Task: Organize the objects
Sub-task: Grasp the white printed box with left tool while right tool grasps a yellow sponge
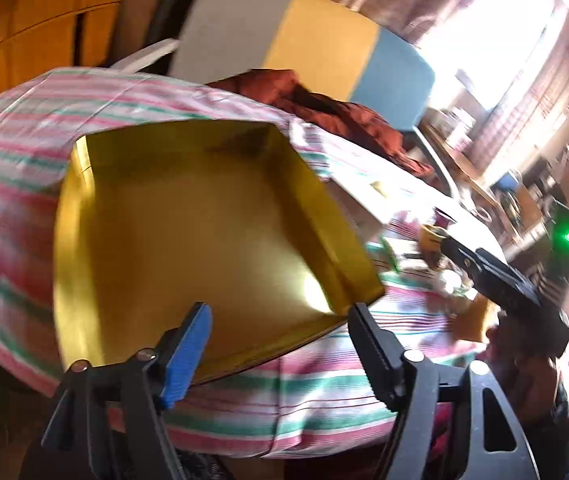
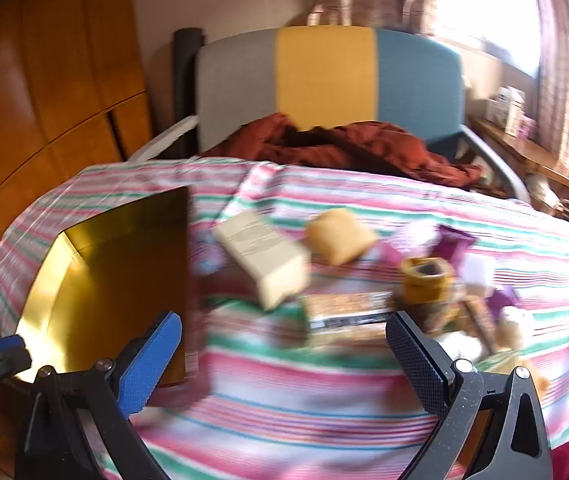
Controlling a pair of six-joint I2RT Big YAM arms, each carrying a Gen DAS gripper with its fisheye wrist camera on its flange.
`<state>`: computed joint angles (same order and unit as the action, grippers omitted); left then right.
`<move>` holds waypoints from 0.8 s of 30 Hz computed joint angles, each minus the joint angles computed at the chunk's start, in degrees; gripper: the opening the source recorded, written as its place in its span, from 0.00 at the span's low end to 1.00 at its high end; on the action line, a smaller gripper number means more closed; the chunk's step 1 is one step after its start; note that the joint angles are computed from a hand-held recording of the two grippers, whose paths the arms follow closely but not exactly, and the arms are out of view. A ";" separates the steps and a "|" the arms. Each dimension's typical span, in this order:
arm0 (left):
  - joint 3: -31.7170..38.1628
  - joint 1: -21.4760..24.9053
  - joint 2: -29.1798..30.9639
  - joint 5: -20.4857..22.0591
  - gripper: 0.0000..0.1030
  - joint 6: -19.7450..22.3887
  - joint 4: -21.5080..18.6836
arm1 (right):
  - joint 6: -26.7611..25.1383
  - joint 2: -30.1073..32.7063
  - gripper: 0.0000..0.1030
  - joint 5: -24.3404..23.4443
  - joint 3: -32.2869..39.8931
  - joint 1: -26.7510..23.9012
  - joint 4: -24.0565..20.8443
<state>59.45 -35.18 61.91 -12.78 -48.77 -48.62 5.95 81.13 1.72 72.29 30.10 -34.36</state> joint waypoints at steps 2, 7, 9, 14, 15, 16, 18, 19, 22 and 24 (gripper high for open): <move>2.71 0.66 2.44 2.64 0.74 2.94 0.85 | -0.90 0.16 1.00 0.44 0.94 -2.28 -0.47; 11.70 3.19 10.32 10.43 0.74 5.48 0.22 | -5.64 1.54 1.00 2.05 3.48 -7.47 0.44; 16.24 3.67 14.32 13.48 0.74 6.35 -0.70 | -7.19 2.55 1.00 1.95 4.53 -9.52 1.11; 27.67 5.97 25.31 22.56 0.74 4.23 -3.86 | -6.84 4.59 1.00 -1.77 4.98 -14.01 3.21; 29.46 6.13 27.05 22.59 0.74 4.54 -4.84 | -5.52 5.14 1.00 -3.39 5.06 -15.02 2.97; 31.64 6.21 29.06 22.32 0.74 4.62 -6.15 | -4.61 5.80 1.00 -4.00 5.52 -15.55 2.06; 35.11 6.58 32.65 22.80 0.74 3.91 -8.10 | -2.72 6.94 1.00 -5.26 7.08 -16.65 -0.55; 36.22 6.93 34.10 23.28 0.74 3.15 -8.88 | -1.85 7.02 1.00 -6.70 7.22 -17.16 -0.23; 39.14 7.69 37.99 23.31 0.74 1.42 -11.14 | 0.21 6.60 1.00 -8.58 7.26 -17.97 -0.13; 40.87 7.91 40.04 22.86 0.74 0.57 -12.85 | 0.99 6.12 1.00 -9.16 6.91 -18.18 0.49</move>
<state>100.32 -27.27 101.95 10.08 -48.20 -61.47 6.94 87.25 -7.44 79.20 11.92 -33.88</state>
